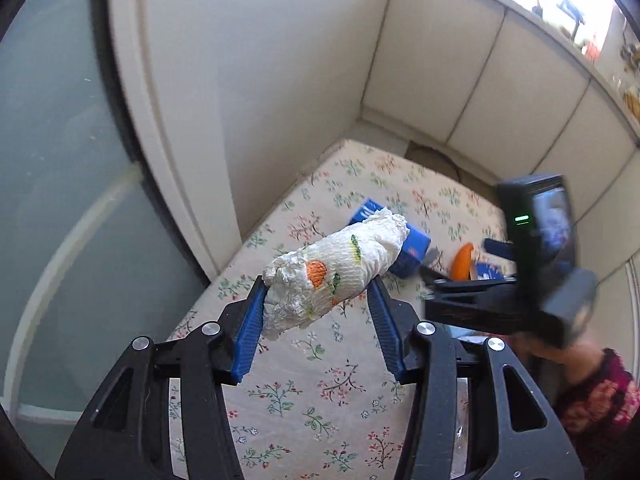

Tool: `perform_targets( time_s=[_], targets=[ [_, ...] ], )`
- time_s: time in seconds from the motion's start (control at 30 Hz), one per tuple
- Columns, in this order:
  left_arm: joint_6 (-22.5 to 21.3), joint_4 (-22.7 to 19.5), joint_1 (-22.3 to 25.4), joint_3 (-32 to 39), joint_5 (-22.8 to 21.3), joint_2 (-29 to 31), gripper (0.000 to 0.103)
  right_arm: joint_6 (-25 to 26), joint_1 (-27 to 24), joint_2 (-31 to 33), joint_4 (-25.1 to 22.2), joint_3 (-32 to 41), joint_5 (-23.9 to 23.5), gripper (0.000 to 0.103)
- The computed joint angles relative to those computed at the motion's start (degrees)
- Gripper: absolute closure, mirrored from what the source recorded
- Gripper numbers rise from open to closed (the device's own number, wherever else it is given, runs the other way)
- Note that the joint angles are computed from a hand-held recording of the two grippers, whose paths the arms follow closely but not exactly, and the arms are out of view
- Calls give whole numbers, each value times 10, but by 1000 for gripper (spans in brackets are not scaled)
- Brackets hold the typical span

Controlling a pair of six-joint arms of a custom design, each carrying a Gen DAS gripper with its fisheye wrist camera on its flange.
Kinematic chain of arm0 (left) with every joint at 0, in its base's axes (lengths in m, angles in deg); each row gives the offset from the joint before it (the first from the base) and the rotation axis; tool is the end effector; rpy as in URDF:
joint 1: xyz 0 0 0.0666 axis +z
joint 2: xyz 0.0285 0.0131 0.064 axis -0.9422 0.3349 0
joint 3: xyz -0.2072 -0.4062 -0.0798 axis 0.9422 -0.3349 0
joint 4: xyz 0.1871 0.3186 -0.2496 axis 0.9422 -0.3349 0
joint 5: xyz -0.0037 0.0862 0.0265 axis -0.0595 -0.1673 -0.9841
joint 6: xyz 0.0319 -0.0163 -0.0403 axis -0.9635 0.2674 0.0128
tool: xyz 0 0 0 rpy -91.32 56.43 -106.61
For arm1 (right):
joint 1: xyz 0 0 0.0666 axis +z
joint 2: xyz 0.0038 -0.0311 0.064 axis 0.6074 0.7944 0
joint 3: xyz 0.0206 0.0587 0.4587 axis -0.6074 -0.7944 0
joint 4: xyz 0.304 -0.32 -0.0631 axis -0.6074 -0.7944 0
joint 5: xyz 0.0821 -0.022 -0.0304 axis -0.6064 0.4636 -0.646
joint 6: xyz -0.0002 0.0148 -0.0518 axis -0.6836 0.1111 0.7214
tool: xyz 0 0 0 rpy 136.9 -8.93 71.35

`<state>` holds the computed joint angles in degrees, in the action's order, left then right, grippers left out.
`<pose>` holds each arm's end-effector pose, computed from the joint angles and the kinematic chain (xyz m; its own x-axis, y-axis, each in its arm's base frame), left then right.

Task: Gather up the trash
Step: 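Grasp the white crumpled tissue with the left tool while the right tool grasps the blue box, then lift the blue box with the right tool and drop it into the white bin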

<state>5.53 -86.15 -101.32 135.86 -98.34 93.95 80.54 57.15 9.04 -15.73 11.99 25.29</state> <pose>0.4098 -0.2368 0.5551 -0.8016 -0.0702 -0.5937 0.0073 0.9919 -0.1270 0.5321 0.1865 0.4490 -0.8414 -0.2783 -0.4632 -0.2702 0.9590 -0.0855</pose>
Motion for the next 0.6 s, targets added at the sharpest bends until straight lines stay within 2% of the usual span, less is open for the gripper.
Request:
perform_targets(
  time_s=[0.1,0.2,0.37,0.5,0.6],
  targets=[
    [6,4,11,0,7,-6,55,16,10,36,-5,28,8,8],
    [12,3,22,0,20,-7,55,11,14,65,-16,53,11,14],
    [19,4,35,-4,46,-5,55,-16,12,99,-41,78,-2,39],
    [22,7,42,-5,59,-4,55,-8,12,90,-21,60,-13,50],
    [25,8,43,-7,54,-4,55,-7,16,78,-14,46,-2,56]
  ],
)
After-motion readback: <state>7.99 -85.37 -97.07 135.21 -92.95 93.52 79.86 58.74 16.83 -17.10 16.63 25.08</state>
